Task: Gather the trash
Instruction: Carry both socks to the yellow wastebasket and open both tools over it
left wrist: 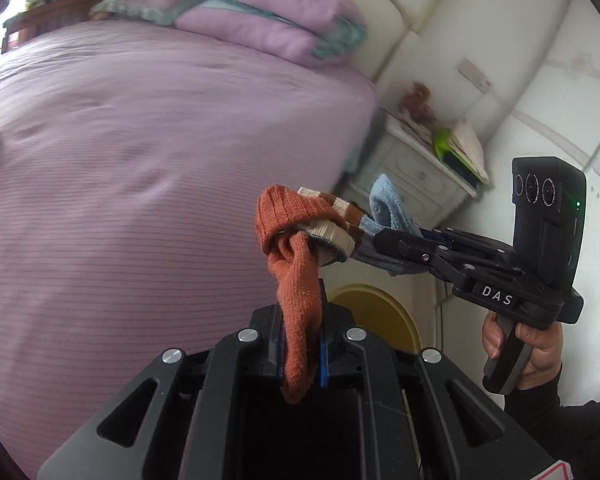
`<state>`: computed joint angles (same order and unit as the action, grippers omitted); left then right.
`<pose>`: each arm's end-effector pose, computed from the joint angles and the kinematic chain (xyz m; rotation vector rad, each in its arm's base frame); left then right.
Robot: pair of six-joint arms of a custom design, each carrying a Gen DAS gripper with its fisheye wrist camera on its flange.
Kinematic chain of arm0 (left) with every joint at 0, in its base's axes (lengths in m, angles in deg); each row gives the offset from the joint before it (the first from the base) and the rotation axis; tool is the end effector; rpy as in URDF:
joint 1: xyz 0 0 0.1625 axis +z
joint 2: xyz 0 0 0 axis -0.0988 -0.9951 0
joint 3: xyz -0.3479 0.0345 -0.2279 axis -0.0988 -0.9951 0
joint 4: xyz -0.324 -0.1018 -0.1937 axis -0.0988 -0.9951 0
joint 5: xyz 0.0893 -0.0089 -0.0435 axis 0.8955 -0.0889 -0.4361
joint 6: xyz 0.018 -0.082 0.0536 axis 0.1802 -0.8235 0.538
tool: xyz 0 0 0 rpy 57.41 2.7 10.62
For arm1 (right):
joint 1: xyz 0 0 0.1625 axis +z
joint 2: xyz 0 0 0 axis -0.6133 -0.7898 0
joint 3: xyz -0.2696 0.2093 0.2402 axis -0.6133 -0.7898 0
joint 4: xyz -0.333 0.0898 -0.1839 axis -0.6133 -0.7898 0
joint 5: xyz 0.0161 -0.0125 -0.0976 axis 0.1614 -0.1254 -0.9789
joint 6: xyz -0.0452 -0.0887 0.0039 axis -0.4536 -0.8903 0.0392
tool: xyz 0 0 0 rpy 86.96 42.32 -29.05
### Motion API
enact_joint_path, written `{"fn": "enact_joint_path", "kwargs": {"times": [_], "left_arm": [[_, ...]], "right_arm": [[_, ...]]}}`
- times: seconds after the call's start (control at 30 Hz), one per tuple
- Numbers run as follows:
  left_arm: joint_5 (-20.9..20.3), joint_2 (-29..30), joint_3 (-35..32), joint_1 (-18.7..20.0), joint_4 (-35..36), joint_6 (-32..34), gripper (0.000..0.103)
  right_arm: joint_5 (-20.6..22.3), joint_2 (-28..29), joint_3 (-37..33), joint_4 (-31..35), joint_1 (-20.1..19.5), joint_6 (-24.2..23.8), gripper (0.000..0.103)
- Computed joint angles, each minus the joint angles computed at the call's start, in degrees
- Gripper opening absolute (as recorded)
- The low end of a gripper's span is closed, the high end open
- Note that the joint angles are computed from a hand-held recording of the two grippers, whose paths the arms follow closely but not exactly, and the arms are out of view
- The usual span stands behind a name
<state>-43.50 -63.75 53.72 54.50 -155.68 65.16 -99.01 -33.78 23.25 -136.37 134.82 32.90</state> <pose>-0.4252 -0.7145 0.1628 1.1152 2.8104 -0.3737 0.1755 -0.6164 0.4338 0.4331 -2.5037 0.9898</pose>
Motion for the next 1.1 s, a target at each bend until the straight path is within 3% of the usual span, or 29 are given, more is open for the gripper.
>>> {"fn": "enact_joint_path", "kwargs": {"times": [0.43,0.9,0.93,1.0,1.03,1.07,1.1], "left_arm": [[-7.1,11.7,-10.1,-2.9,11.7,3.0,0.012],[-8.9,21.1,-17.7,-4.4,21.9,4.2,0.013],[-9.2,22.4,-19.8,-4.4,23.5,4.4,0.017],[-9.2,24.2,-22.4,-4.3,25.3,4.4,0.042],[-9.0,24.9,-23.5,-4.2,25.7,4.1,0.070],[-8.5,24.7,-22.8,-4.2,24.5,3.7,0.081],[-8.2,24.5,-22.0,-4.2,23.4,3.7,0.081]], "right_arm": [[-2.7,-15.9,17.5,-6.3,-8.3,11.7,0.018],[-8.3,-23.1,25.2,-7.3,-13.7,18.1,0.018],[-8.6,-23.2,25.3,-7.1,-14.0,18.4,0.018],[-9.0,-23.6,25.6,-6.9,-14.5,18.8,0.018],[-9.3,-23.7,25.8,-6.7,-14.8,18.8,0.018],[-9.7,-23.7,25.8,-6.5,-14.9,18.9,0.018],[-10.0,-23.7,25.9,-6.4,-15.1,18.8,0.018]]}}
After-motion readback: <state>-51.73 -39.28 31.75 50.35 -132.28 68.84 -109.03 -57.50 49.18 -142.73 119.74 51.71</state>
